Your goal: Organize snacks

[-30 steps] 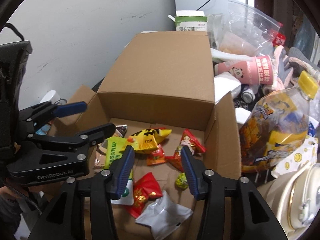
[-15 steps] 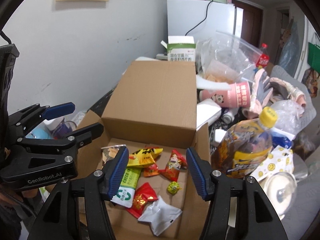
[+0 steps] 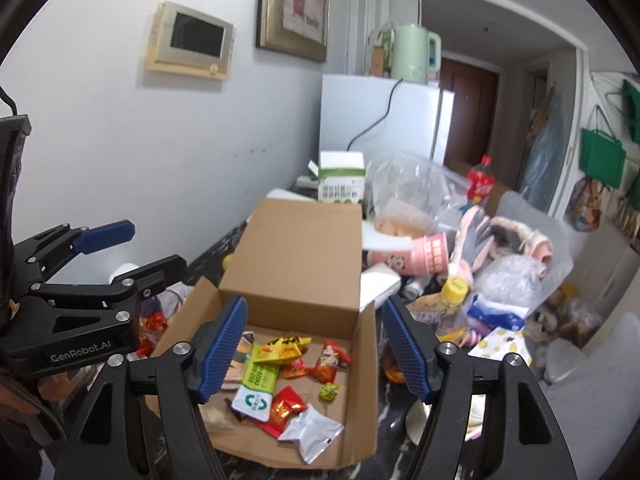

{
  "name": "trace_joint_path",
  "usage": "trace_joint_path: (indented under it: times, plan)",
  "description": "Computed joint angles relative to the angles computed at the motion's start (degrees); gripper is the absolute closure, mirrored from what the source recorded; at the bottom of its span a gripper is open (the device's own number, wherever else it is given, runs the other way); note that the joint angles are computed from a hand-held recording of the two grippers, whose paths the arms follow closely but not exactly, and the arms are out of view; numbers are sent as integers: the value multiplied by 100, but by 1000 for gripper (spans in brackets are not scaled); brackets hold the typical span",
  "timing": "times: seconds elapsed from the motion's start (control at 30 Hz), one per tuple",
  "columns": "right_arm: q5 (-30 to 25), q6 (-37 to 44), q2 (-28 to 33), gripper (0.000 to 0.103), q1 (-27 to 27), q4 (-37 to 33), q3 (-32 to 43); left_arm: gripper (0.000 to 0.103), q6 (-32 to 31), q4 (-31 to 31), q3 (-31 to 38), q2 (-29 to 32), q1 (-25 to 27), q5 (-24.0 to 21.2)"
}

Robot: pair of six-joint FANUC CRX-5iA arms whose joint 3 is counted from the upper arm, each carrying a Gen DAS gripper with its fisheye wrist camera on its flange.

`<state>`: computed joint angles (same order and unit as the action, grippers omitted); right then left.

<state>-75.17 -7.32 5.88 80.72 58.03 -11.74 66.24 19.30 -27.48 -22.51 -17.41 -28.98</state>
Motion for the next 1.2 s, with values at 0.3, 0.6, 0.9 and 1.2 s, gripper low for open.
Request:
trace_joint_path:
  times: [0.3, 0.6, 0.9, 1.2]
  plan:
    - [-1013, -489, 93, 25, 753, 461, 112, 28, -801, 826, -686, -998, 146, 44]
    - [-1569, -1083, 195, 24, 1297, 168, 87, 7, -455, 443, -1216, -1892, 126, 83]
    - [-1732, -1788, 407, 24, 1692, -360, -24, 7, 23, 32, -1551, -2415, 187, -392]
    - [-1456, -2398, 428, 24, 1942, -806, -192, 7, 219, 16, -1920, -2724, 237, -859]
